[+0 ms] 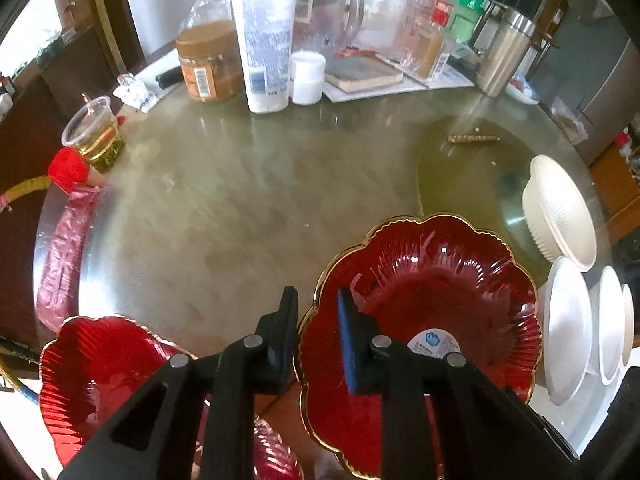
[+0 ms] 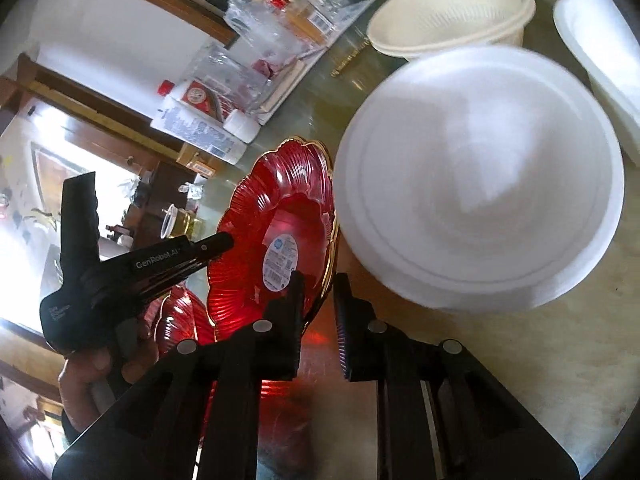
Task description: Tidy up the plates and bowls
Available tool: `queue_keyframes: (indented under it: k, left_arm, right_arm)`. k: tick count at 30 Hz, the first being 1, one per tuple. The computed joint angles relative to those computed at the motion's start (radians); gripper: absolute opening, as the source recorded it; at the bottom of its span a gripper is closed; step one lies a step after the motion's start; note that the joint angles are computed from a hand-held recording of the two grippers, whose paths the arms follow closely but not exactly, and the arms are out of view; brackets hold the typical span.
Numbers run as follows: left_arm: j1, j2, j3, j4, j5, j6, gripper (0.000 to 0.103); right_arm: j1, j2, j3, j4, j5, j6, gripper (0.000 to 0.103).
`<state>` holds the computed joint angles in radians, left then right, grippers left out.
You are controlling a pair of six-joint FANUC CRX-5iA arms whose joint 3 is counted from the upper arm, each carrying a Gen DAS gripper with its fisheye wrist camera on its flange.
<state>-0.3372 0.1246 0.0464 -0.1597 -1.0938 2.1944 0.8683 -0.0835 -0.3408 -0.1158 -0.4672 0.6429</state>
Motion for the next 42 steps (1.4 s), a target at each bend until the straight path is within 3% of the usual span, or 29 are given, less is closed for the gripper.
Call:
queue_keyframes:
  k: [20, 26, 42]
  left_arm:
    - [-0.005, -0.234, -0.138, -0.062, 0.033, 0.100, 0.015]
    - [0.005, -0.336, -0.210, -0.095, 0.027, 0.154, 0.015]
    - [0.058, -0.541, -0.397, -0.137, 0.007, 0.245, 0.015]
  right_arm:
    - [0.125, -0.071, -0.067, 0.298, 0.064, -0.195, 0.014]
    - [0.164, -0.048, -0.032, 0.288, 0.064, -0.147, 0.014]
    - [0.216, 0.062, 0.110, 0.076, -0.006, 0.107, 0.014]
